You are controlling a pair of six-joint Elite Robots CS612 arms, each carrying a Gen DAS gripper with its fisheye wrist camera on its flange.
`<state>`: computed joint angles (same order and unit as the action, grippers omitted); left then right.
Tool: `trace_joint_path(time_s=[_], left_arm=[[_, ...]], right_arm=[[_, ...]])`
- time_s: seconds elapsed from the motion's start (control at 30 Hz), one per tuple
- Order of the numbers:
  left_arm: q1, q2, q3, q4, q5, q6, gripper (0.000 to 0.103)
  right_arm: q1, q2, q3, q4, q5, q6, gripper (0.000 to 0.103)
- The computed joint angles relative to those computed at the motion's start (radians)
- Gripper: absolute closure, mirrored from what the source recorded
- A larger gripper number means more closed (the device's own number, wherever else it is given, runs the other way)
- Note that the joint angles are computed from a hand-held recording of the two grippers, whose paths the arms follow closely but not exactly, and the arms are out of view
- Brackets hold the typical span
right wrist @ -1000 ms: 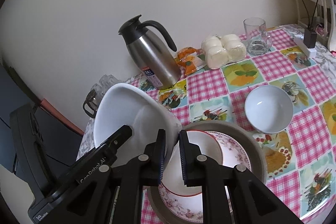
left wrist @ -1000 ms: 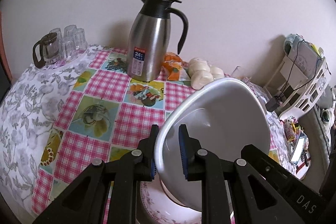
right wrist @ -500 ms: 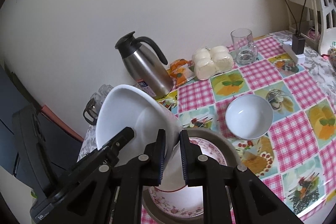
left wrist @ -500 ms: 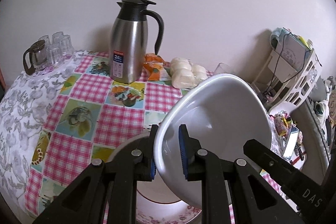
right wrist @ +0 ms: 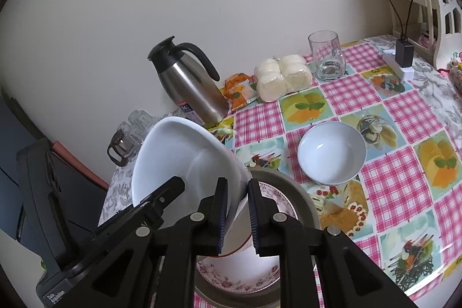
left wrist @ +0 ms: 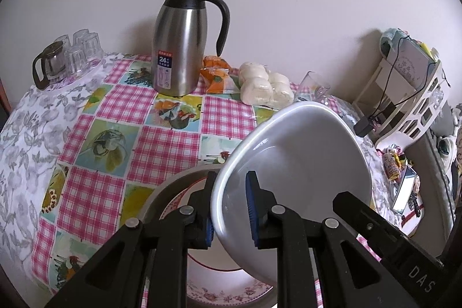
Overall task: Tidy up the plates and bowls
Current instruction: 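Lower the white square bowl into the red-rimmed bowl with both tools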
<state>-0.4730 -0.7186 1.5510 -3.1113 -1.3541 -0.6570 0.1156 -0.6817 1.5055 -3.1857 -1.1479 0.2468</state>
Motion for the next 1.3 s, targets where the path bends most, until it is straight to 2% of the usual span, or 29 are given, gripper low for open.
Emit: trace_joint_path(time_s=[0.47,0.87,1.07,1.3], left_arm=[[0.019,0.017,-0.029,0.124,-0.02,-0.038,0.084],[0.042,0.037,-0.053,0.203,-0.095,-0.091,0.084],[0.043,0.038,-0.053,0.2,-0.095,-0.099,0.084],[0.044,0.034,-0.044,0.181,-0.08,-0.108,0.084]], right_arm=[[0.018,0.037,-0.055,0.134,-0.007,-0.032,0.086],[0.029,0.063,-0.098,0.251,-0.02,-0.054,0.086],[0.032,0.068,-0.109,0.277,-0.039,-0.057,0.085],[0.031,0.068,-0.106,0.258,-0.031,-0.056,0.084]])
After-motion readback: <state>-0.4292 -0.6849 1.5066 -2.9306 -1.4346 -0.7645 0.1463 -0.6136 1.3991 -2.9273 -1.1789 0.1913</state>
